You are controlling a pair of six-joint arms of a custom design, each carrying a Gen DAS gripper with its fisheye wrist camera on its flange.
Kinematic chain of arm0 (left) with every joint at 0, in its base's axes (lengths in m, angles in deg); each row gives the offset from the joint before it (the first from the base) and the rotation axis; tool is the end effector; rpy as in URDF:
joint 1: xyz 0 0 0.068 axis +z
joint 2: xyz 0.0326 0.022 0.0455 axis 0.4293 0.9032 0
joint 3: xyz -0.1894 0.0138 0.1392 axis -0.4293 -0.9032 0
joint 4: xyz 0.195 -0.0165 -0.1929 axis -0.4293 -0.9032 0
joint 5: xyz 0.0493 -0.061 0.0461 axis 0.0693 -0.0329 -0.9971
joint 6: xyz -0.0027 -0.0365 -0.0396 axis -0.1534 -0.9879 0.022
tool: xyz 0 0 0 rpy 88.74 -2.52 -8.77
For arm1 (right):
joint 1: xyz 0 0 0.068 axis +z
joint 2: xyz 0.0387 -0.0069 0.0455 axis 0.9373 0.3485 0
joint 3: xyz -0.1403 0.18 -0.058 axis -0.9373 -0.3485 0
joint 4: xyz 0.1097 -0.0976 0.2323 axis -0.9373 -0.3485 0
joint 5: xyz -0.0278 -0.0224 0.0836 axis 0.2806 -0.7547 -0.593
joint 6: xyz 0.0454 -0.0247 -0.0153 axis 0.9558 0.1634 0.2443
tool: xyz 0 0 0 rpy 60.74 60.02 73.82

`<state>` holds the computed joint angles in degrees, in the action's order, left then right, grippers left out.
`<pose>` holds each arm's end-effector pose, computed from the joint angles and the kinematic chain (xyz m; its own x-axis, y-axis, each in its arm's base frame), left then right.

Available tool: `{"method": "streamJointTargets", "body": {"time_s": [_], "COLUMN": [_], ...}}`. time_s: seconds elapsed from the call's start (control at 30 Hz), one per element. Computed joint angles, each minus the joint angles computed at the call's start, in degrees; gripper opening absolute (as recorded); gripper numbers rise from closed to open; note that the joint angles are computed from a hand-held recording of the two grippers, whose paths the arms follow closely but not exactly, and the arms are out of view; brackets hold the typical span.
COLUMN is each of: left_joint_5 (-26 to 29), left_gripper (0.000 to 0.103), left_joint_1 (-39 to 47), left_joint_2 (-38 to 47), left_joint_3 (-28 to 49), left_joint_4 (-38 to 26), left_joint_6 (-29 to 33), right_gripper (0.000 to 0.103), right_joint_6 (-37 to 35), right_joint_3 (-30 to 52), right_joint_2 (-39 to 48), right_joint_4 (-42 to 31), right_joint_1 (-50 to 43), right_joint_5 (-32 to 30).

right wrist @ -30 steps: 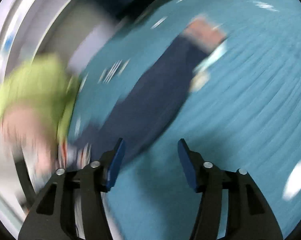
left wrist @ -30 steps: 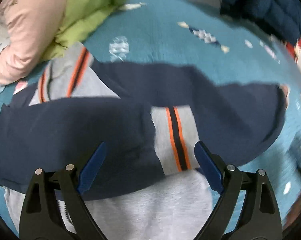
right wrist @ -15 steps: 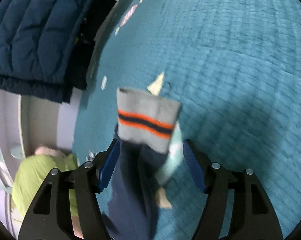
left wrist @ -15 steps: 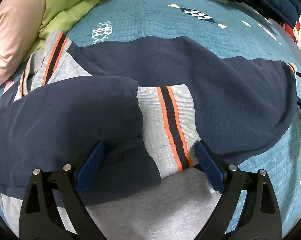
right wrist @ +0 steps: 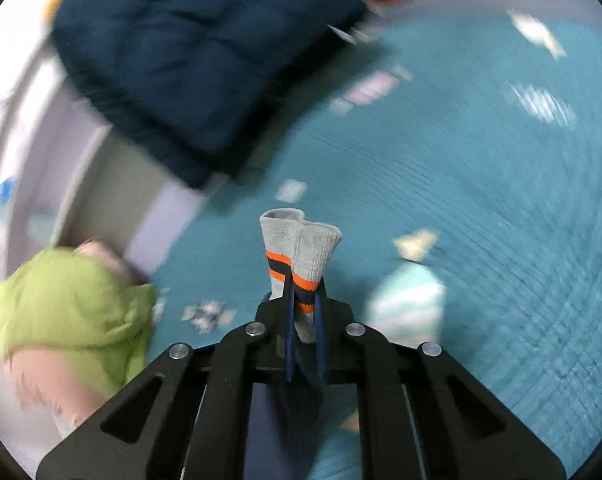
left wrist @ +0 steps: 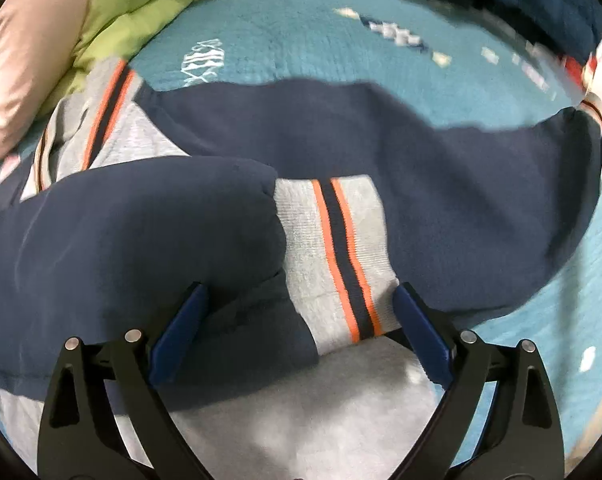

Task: Fold large clothes
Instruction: 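Lift the other navy sleeve cuff with the right tool and fold it across the body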

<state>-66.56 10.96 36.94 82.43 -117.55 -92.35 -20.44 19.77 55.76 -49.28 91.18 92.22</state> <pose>0.2602 -0.0716 0.2254 -0.9140 0.1634 -0.3715 0.2277 0.9642 -0.1360 0.1742 0.0559 0.3161 -0.3198 0.7365 -0.5961 0.3763 0.6761 0.6335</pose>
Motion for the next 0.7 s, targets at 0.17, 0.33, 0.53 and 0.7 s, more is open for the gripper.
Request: {"method": "streamJointTargets", "body": {"time_s": [0.17, 0.33, 0.53, 0.7], "left_joint_5": [-1.55, -3.66, 4.21, 9.19], "left_gripper": [0.093, 0.097, 0.097, 0.097], "left_joint_1": [3.91, 3.66, 9.79, 26.83], "left_joint_2": [-0.88, 3.16, 1.56, -3.11], "left_joint_3": [1.05, -0.6, 1.51, 3.41], "left_joint_4": [-2.39, -0.12, -2.55, -5.3], "left_joint_6": [0.4, 0.02, 6.24, 19.03], "right_gripper": [0.008, 0.008, 0.008, 0.008], "right_joint_6": [-0.95, -2.64, -0.49, 0.08], "right_joint_3": [16.59, 31.97, 48.63, 70.18], "right_joint_2": [13.88, 29.01, 46.85, 67.04], "right_joint_4": [2.41, 5.42, 3.85, 1.2], "right_joint_1": [22.07, 31.26, 36.77, 41.62], "right_joint_5": [12.84, 13.37, 11.95, 11.6]}}
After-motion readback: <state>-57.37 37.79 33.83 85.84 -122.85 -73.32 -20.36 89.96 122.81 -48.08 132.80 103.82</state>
